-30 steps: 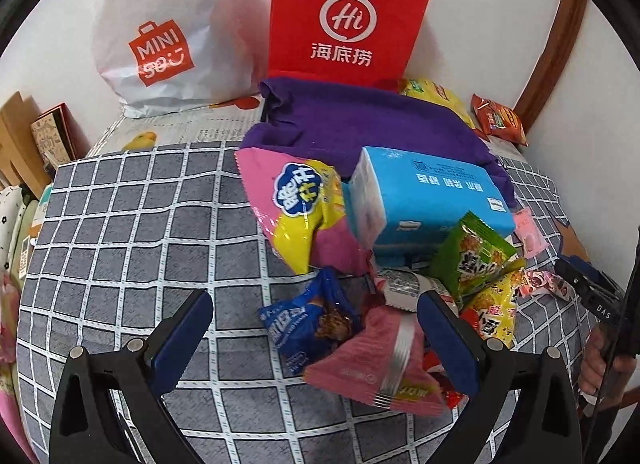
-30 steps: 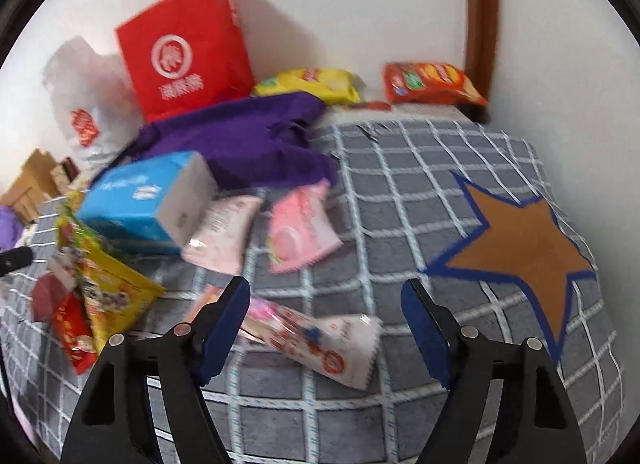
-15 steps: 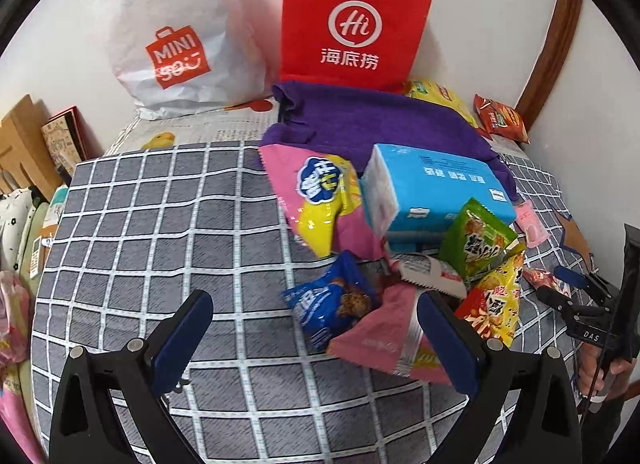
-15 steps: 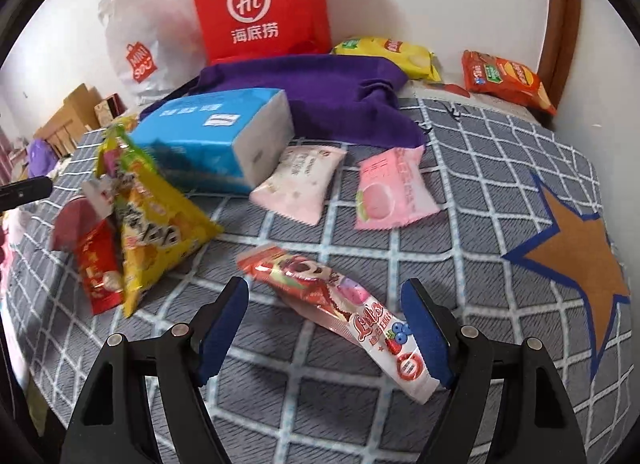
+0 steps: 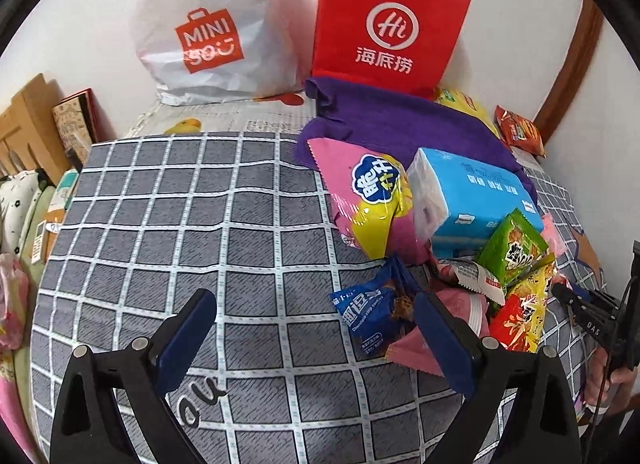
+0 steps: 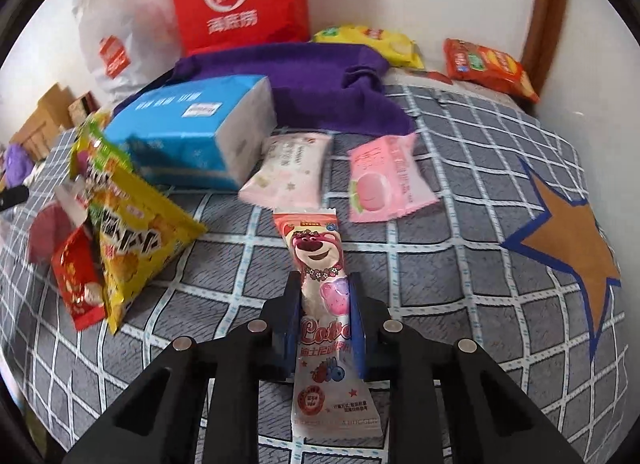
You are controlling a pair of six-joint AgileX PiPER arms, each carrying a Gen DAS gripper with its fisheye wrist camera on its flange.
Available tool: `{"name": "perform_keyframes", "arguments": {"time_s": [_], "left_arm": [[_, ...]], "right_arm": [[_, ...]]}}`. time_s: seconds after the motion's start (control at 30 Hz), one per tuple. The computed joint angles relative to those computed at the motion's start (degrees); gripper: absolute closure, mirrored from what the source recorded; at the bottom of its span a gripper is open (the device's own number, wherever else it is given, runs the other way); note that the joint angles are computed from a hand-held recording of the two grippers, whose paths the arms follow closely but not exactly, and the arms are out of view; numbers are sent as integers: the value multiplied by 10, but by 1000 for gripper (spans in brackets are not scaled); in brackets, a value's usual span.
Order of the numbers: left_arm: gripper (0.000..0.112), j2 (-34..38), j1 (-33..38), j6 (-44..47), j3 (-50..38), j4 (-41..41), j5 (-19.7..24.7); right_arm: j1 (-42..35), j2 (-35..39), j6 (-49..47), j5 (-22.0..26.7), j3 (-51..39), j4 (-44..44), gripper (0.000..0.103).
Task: Organize snacks
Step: 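Grasp the small blue candy packet with the left gripper while the right gripper holds the bar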
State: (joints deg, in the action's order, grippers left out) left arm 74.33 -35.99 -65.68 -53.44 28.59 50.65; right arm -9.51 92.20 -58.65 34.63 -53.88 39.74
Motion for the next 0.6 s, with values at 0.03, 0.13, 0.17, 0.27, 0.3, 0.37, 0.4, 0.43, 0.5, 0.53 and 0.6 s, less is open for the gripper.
{"name": "perform_keyframes", "arguments": {"time_s": [0.03, 0.13, 0.17, 0.27, 0.3, 0.37, 0.4, 0.43, 0.5, 0.53, 0.6], "left_arm": [[13, 2, 1, 2, 2, -2, -3], [16, 16, 26, 22, 8, -30, -27], [18, 19, 37, 33, 12, -46, -40], [21, 41, 70, 71, 11, -102, -76], [23, 50, 75, 85, 8, -117, -83], [33, 67, 81, 115, 2, -144, -91], [35, 82, 78, 121, -3, -151, -98], [35, 87, 69, 107, -7, -136, -95], [35, 98, 55, 92, -13, -117, -95], [35, 103, 48, 91, -15, -112, -100], [35, 109, 33, 73, -16, -90, -99]], "right_arm": [[-3, 1, 1, -2, 1, 3, 81], [-8, 2, -17, -20, 13, 29, 81], [-10, 1, -31, -24, 19, 45, 81], [-10, -1, -51, -41, 31, 71, 80], [-7, -1, -51, -46, 33, 73, 80], [-5, -2, -48, -51, 33, 69, 80], [-4, -2, -46, -52, 33, 67, 80], [-4, -2, -46, -52, 33, 67, 80], [-4, -2, -45, -51, 33, 66, 80], [-5, -2, -45, -49, 32, 66, 80], [-6, -1, -45, -46, 30, 68, 79]]}}
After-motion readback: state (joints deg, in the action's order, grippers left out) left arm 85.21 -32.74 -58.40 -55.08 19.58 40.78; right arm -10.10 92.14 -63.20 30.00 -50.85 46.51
